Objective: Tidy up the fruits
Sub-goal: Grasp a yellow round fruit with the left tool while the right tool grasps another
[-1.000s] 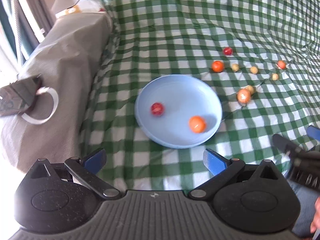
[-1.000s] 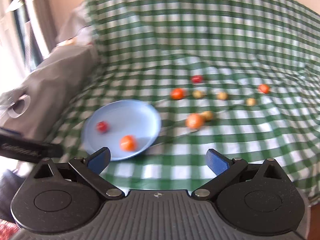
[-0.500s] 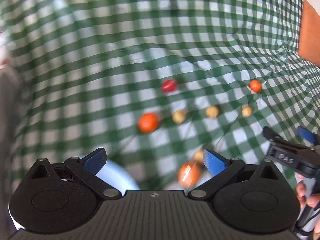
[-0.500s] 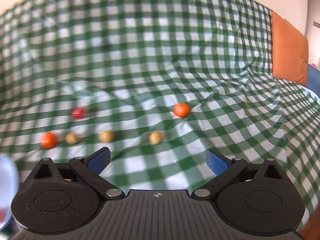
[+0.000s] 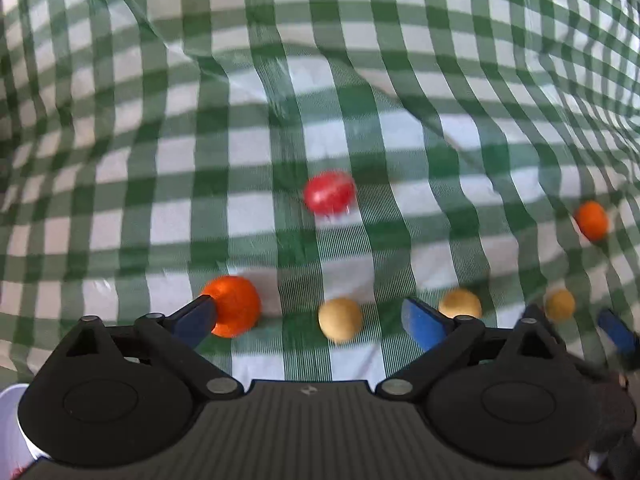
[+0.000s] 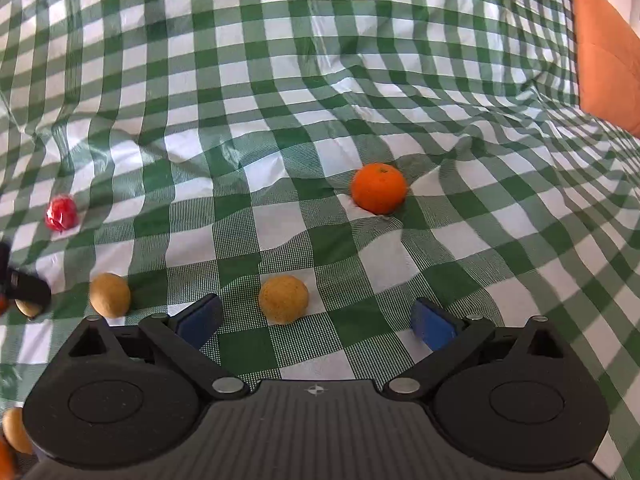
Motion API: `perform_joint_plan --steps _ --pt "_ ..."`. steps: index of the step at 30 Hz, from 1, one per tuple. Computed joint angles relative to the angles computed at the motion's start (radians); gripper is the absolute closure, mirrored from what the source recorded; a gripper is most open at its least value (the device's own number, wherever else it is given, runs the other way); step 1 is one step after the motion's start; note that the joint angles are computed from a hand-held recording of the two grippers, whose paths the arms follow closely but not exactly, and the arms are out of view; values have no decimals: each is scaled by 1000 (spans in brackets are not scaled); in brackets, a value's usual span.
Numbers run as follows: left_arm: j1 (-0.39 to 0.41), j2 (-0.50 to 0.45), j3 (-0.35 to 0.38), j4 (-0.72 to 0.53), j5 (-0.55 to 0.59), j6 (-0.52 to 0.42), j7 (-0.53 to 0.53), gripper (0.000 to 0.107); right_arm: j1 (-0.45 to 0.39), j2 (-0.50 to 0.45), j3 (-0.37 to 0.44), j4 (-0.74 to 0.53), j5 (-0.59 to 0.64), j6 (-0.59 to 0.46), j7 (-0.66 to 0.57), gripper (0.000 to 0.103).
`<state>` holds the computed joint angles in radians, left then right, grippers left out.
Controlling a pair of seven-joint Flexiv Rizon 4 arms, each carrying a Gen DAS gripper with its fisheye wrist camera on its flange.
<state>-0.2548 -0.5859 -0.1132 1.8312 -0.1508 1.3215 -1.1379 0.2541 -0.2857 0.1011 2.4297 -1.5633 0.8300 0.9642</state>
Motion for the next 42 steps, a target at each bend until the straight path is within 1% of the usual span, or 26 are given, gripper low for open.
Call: perform_joint_plan --steps 1,2,3,4,5,7,8,9,10,11,15,16,18,19,20,21,22,23,24,25,27,29,33,35,38,42 --pt "-6 -1 3 -1 3 10 -5 16 5 -3 1 -1 -5 -13 5 7" --pt "-11 1 7 6 13 37 -6 21 10 -1 3 0 -10 -23 15 17" --pt "-21 3 16 6 27 55 -6 30 16 0 5 1 -11 -37 20 32" --pt "-7 10 -1 11 26 54 7 33 23 2 10 0 -1 -49 10 39" --pt "35 24 -49 31 -9 46 37 33 27 4 13 0 5 -53 -1 48" --pt "149 51 -182 94 -109 63 115 29 30 9 15 0 15 -50 -15 49" --pt "199 59 -243 124 -154 78 164 28 31 8 14 0 13 -51 -6 49" --pt "236 65 -287 145 -189 82 206 28 32 8 13 0 8 -52 7 49" --pt "251 68 -306 154 -215 72 230 28 32 8 12 2 0 -54 18 49" --pt "248 67 -301 154 -230 57 238 29 33 8 12 3 -5 -57 22 49" --pt "127 23 -164 103 -208 22 171 33 44 4 17 4 -1 -80 41 48" --pt "108 13 -141 92 -202 19 151 37 46 5 18 6 -3 -84 46 48" --pt "91 -3 -124 81 -197 24 129 39 51 4 19 8 -8 -95 58 47" --pt "93 -12 -133 81 -196 57 132 42 55 2 20 9 -10 -103 66 47" --pt "89 -18 -132 76 -185 70 134 48 59 -1 21 8 -13 -113 71 46" --pt "86 -21 -129 71 -174 76 135 73 65 -5 22 7 -11 -125 71 46" --pt "106 -22 -152 70 -177 69 153 80 69 -7 24 6 -7 -133 65 47" --pt "123 -20 -169 67 -183 48 167 80 68 -6 22 6 -19 -129 64 65" --pt "129 -14 -173 68 -187 31 172 80 65 -4 21 7 -35 -123 63 77" --pt "143 -2 -185 76 -195 25 187 80 69 -4 25 3 -11 -131 40 77" --pt "186 40 -223 116 -223 20 235 80 71 8 30 9 6 -132 39 77" --pt "224 99 -254 167 -270 -4 280 80 88 34 47 15 69 -157 16 77" --pt "287 257 -269 276 -385 -71 414 80 167 138 121 40 226 -254 -11 77" --pt "308 343 -247 328 -434 -117 480 80 224 188 170 39 313 -308 -33 77" --pt "324 464 -169 392 -450 -205 547 80 312 229 234 4 428 -367 -74 77" --pt "336 610 -39 475 -452 -283 658 80 412 229 275 -76 466 -406 -129 76"
